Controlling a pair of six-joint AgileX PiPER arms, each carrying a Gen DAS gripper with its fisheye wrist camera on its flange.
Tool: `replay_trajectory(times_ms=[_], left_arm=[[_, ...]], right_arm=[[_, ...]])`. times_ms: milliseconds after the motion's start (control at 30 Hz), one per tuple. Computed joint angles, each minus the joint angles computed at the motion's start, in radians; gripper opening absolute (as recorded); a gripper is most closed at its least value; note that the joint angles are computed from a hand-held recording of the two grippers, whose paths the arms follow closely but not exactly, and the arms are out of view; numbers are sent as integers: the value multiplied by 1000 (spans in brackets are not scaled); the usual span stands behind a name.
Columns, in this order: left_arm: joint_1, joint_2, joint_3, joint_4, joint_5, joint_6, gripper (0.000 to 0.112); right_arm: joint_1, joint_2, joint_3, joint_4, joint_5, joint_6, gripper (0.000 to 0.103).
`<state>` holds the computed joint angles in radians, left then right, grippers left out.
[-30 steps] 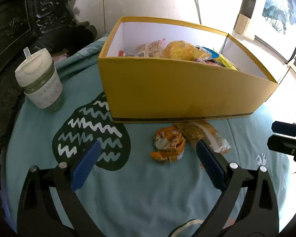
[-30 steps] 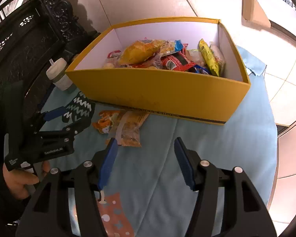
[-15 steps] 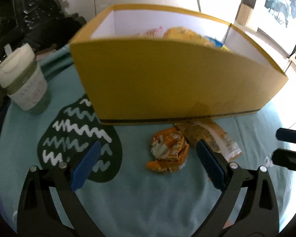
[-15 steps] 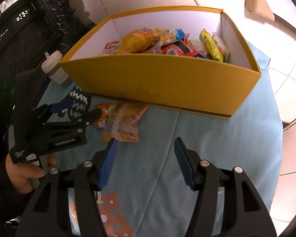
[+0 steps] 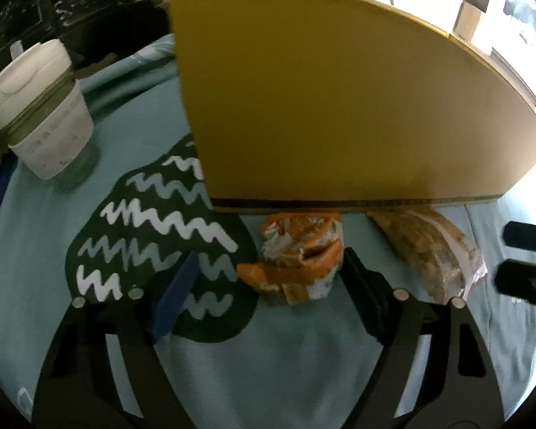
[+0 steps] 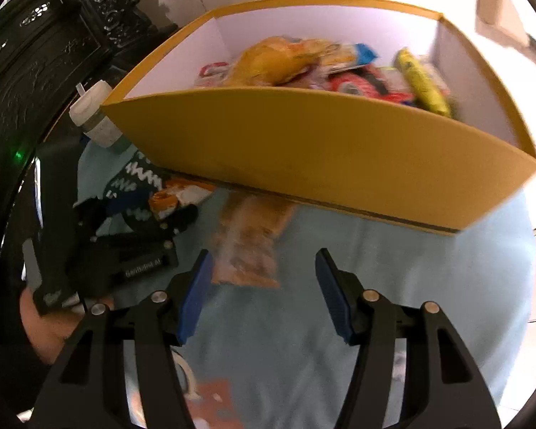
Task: Organize snacks
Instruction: 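Grasp an orange-wrapped cake with the left tool while the right tool grasps a clear bread bag, then carry the orange cake and bread bag up over the yellow box with both tools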
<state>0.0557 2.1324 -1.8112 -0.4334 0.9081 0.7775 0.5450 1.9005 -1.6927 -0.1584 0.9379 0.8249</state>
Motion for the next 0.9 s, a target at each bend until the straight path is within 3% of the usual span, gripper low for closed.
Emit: replay_trajectory(times_ms=[300,367,533,600,633,733,833,900], left_arm=[[24,52,-83,17,34,9,90],[28,69,-118,-13,72,23,90],[6,104,-168,-12,98,4,90],[1,95,-144,-23,67,27,82],[-4,86,-126,-16,41,37,72],[2,90,-140,-38,59,39,52],[27,58,-93,-56,53,66,50],[50,-16,34,-97,22,112,49]], right_arm=[[0,226,-239,-18,143,-17,59],[-7,199,-182,-24,106,-16,46],[-32,98,-14,-9,29,-23,41],[-36,43,75,-15,-7,2,41],[-37,26,101,-15,-18,9,41],[-31,-38,198,-17,-64,44,41],[-22,-107,296,-18,-118,86,40],[-13,-148,347,-19,-148,108,40]])
